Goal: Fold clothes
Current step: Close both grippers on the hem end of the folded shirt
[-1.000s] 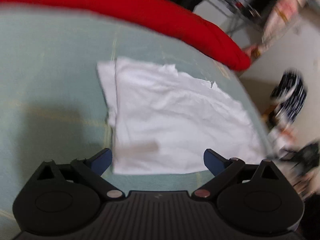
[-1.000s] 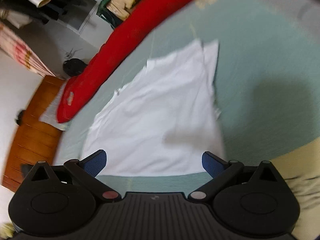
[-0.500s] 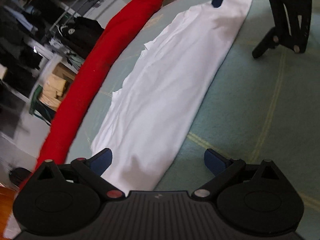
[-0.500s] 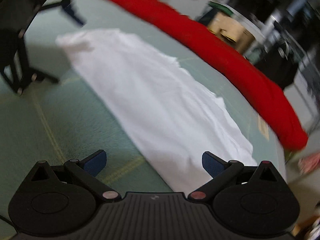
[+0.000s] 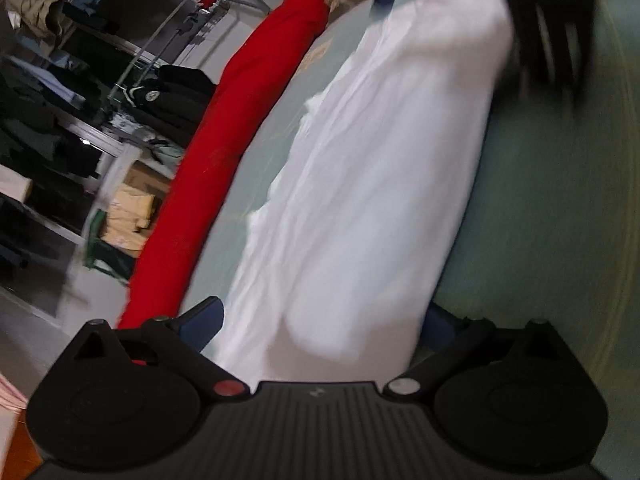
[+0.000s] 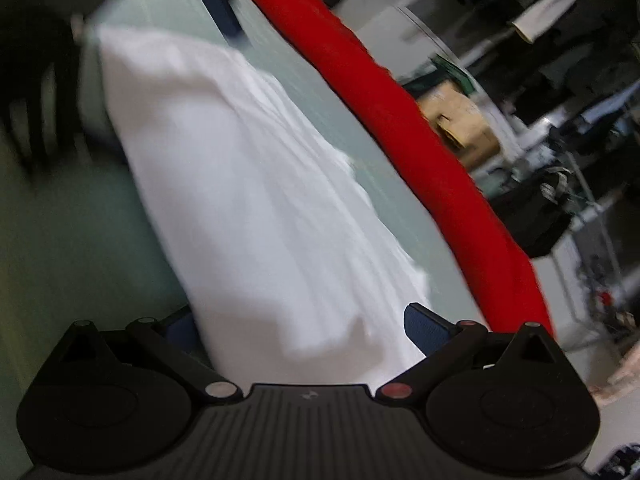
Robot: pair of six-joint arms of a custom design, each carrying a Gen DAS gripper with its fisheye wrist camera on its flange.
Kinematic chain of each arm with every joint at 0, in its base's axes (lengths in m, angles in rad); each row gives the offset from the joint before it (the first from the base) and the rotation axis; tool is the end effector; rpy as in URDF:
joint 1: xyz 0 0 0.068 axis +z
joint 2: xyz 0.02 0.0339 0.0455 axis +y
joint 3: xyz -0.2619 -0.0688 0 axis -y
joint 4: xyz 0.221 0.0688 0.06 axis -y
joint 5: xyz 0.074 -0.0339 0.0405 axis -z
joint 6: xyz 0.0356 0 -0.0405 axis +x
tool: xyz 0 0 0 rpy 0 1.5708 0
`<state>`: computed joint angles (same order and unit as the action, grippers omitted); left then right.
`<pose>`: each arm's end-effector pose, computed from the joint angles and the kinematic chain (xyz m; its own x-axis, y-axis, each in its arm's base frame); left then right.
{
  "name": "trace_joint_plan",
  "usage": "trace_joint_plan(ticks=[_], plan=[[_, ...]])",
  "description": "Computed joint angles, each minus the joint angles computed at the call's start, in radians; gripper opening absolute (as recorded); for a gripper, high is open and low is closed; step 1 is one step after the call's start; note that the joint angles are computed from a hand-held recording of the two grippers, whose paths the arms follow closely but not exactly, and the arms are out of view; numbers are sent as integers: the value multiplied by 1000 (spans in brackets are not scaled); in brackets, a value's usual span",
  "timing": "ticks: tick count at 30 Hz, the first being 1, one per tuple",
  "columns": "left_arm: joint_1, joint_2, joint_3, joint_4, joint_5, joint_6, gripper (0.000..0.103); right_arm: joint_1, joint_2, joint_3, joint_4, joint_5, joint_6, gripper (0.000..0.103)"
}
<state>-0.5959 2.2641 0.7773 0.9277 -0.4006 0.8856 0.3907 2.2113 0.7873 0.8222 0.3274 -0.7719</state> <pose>0.3026 -0.1884 0.0431 -0.0895 0.9222 -0.3763 0.4938 0.3692 0.7873 0.3344 0.1254 0.0527 -0.2946 -0.8356 -0.4637 -0.4479 0.5494 -0.7054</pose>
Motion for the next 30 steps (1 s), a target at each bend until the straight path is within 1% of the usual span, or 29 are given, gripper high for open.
trace_joint_plan(ticks=[2, 4, 5, 7, 10, 11, 13, 15, 18, 20, 23, 25, 27, 28, 30], plan=[[28, -6, -28, 22, -14, 0, 101, -46, -2, -45, 53, 11, -33, 103], [45, -11, -33, 15, -18, -18, 101, -92, -8, -78, 81, 10, -46, 103], [48, -12, -31, 12, -17, -27, 101, -110, -2, -78, 89, 11, -50, 103], [23, -5, -22, 18, -48, -18, 101, -125, 12, -75, 107, 19, -57, 103], [-28, 23, 37, 11, -82, 18, 100, -91, 57, -17, 108, 62, -67, 103], [-37, 28, 61, -3, -80, 22, 100, -74, 71, 0, 114, 73, -80, 103], [-50, 42, 108, -31, -71, 33, 100, -47, 86, 49, 86, 71, -87, 103], [-67, 64, 141, -33, -77, 74, 100, -33, 101, 90, 63, 67, -97, 103], [-50, 65, 142, -36, -55, 99, 100, -32, 111, 125, 33, 50, -107, 103], [-23, 54, 129, -42, -36, 108, 100, -57, 87, 97, 32, 20, -102, 103], [25, 39, 100, -44, -32, 113, 101, -99, 79, 55, 63, 26, -138, 103], [49, 26, 91, -55, 0, 105, 101, -126, 65, 58, 29, 12, -116, 103], [41, 46, 99, -25, 13, 179, 101, -135, 66, 85, -10, -6, -107, 103], [36, 58, 104, -10, 19, 219, 102, -125, 76, 91, 0, 1, -126, 103], [29, 76, 131, -16, 28, 275, 102, -102, 102, 116, 16, 18, -167, 103]])
